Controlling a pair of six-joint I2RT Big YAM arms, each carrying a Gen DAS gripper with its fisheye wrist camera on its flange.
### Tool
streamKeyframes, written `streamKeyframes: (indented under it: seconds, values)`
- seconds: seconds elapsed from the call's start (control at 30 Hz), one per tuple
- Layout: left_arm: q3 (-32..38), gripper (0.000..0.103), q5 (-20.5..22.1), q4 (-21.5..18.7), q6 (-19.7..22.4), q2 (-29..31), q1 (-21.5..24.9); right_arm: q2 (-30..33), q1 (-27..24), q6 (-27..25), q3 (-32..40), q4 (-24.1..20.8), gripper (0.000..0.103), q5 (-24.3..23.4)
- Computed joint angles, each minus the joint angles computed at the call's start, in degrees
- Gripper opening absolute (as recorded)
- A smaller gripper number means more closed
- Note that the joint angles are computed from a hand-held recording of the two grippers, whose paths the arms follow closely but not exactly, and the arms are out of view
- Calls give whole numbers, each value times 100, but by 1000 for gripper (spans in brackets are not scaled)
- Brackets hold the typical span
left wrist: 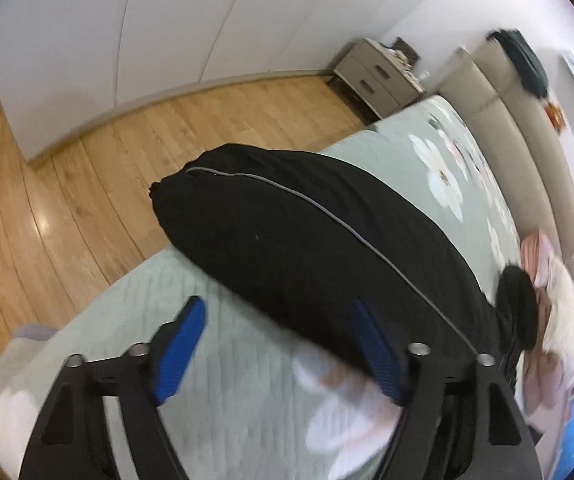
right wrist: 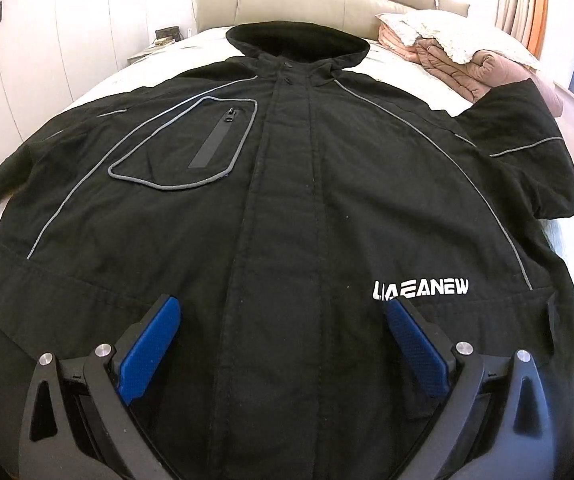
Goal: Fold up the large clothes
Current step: 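Grasp the jacket sleeve cuff with the left gripper and lift it, then fold the held sleeve across the jacket body with the left gripper and release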
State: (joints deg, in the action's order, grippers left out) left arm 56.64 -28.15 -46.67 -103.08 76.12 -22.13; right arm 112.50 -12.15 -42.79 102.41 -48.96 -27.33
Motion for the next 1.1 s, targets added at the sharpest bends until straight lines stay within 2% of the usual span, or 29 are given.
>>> streamKeyframes:
  seconds: [0.07, 0.1, 0.17, 0.23, 0.3, 0.33, 0.37, 0.43, 0.6, 0.67, 0.7, 0.77, 0.83, 0.9, 0.97, 1.0, 1.07, 1.1]
  values:
    - [-163, 67, 145, 372, -20, 74, 189, -15, 3, 1, -38, 25, 103, 9]
    - [-149, 67, 104, 395, -37, 126, 224, -17, -1, 3, -26, 9, 103, 4]
    - [-41, 67, -129, 308, 52, 255, 283, -20, -9, 5, -23, -13, 103, -15]
    - [83, 65, -148, 139, 122, 394, 341, -14, -6, 4, -22, -26, 103, -15]
    - [331, 54, -241, -219, 219, 615, 382, -1, -13, 5, -7, -39, 103, -38]
    - [450, 43, -309, -401, 268, 716, 395, 7, -9, 10, 8, -50, 103, -40]
    - [482, 30, -396, -441, 322, 745, 398, 19, -9, 11, 24, -64, 103, -48]
    - [450, 18, -615, -315, 438, 690, 358, 29, -10, 13, 27, -69, 103, -58]
    - [1274, 15, -1513, -1406, 675, 972, -41, 41, -11, 25, 36, -77, 103, -79]
    - [1758, 15, -1921, -1843, 923, 1148, -236, 45, -12, 28, 41, -85, 103, -88]
    - [2148, 15, -2168, -2152, 1108, 1325, -362, 49, -13, 31, 50, -96, 103, -95]
    - [2878, 15, -2537, -2513, 1638, 1703, -533, 45, -13, 33, 43, -101, 103, -98]
    - [3571, 15, -2816, -2664, 2220, 2100, -671, 49, -14, 35, 53, -124, 103, -113]
    - [4158, 15, -2894, -2334, 3105, 2452, -797, 68, -22, 45, 95, -176, 103, -134]
    - [5003, 15, -2880, -1930, 4252, 3032, -948, 65, -33, 72, 118, -213, 103, -149]
    - [5267, 15, -2844, -1793, 4618, 3225, -996, 57, -45, 108, 133, -222, 103, -144]
    - [6120, 15, -2626, -1418, 5671, 3855, -1118, 77, -87, 169, 248, -370, 103, -206]
    - [6462, 15, -2544, -1412, 5916, 4094, -1169, 131, -127, 240, 413, -556, 103, -246]
